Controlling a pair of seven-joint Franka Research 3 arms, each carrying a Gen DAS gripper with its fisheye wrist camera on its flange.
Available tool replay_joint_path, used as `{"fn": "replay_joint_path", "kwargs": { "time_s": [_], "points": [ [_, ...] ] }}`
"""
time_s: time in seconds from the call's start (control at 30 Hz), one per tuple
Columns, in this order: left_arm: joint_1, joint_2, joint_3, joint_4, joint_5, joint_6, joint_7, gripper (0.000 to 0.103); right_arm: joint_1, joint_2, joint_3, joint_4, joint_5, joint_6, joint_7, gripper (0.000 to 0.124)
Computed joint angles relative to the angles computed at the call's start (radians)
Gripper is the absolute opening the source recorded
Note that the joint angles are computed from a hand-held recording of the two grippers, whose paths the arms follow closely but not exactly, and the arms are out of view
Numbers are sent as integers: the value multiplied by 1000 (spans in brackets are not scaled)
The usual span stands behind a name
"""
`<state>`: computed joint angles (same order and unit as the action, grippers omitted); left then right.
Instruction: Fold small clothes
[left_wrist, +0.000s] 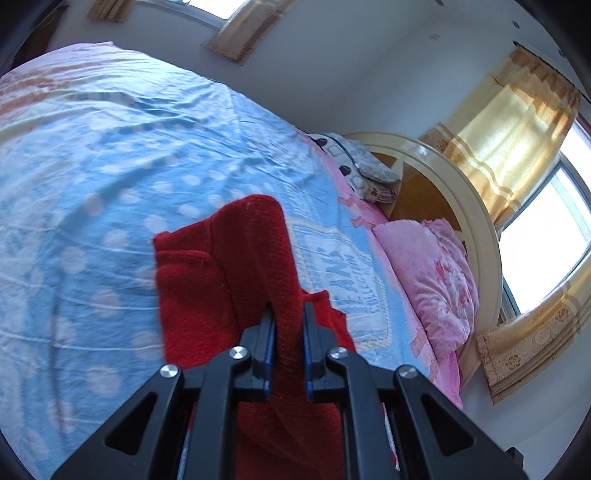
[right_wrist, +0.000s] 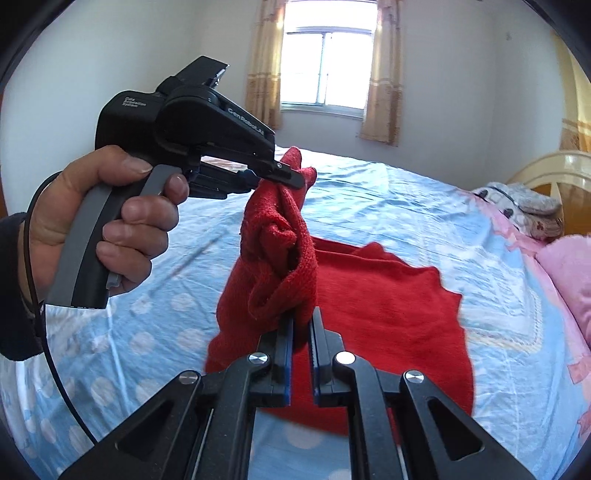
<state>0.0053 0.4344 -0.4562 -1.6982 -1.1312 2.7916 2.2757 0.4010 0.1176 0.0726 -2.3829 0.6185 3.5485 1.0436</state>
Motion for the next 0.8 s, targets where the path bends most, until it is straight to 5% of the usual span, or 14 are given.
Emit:
{"fn": "replay_joint_path", "kwargs": {
  "time_s": [0.33,0.57,0.8],
  "points": [
    [-74,103,-15,110,253,10,-184,13,-167,-53,1,-90,-334,-54,326,6],
    [-146,177,9,199,503,-11,-345,13,-200,-87,-22,-150,-430,-66,434,6],
    [-230,256,51,291,722,-39,-514,12,-332,-82,-40,-175,-839,-95,834,6]
  ]
}}
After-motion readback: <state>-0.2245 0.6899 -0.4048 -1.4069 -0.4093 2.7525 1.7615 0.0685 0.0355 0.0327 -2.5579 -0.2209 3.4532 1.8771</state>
